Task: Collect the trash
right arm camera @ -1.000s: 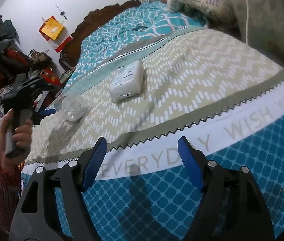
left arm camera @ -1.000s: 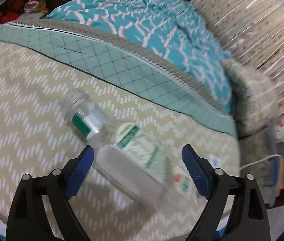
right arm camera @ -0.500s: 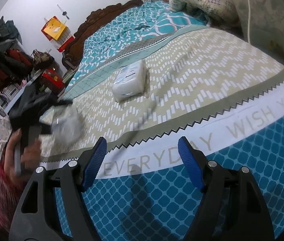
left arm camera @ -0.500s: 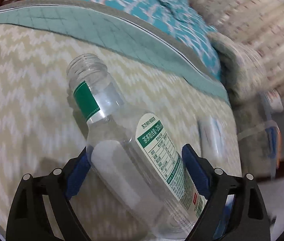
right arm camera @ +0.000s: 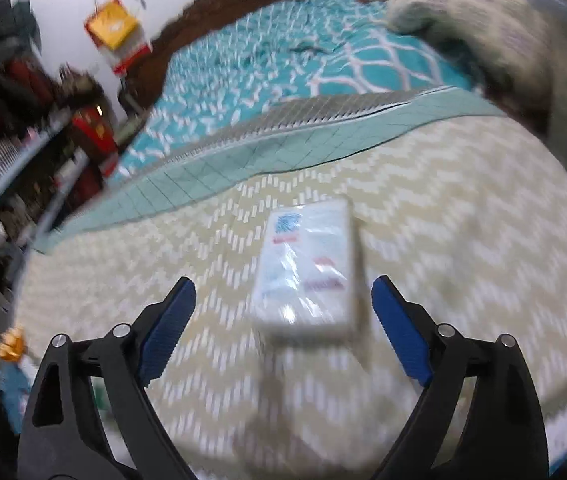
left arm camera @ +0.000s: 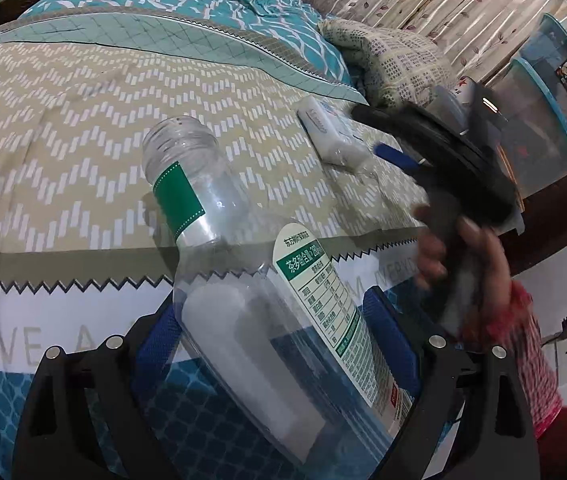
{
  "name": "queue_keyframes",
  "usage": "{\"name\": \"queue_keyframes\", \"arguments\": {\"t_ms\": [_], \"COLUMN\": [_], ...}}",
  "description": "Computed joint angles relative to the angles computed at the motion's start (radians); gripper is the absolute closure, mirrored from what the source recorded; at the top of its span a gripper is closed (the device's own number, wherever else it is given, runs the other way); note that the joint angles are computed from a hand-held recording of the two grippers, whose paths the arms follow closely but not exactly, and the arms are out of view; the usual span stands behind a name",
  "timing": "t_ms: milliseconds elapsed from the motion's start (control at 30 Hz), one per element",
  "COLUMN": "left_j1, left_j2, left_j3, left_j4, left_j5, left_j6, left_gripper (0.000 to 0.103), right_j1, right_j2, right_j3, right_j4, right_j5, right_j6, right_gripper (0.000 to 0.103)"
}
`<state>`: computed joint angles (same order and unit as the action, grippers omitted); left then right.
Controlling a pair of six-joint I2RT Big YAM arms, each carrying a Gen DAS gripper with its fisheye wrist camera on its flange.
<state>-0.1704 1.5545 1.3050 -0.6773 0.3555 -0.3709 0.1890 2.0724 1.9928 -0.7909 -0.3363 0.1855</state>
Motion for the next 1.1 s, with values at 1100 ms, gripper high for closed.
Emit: {"name": "queue_keyframes", "arguments": {"t_ms": [1100], "left_j1": [-0.016], "left_j2": [-0.138], "left_j3": [-0.144], "left_j4": [-0.020], "left_j5": [0.034], "left_j6": [-0.050], "left_gripper": [0.014], "right_j1": [-0.026], "right_j2": [-0.569], "right_j3": [-0.852], "right_j4": [0.273], "right_j5": [-0.068], "right_j6": [-0.155], "right_gripper": [0.026]}}
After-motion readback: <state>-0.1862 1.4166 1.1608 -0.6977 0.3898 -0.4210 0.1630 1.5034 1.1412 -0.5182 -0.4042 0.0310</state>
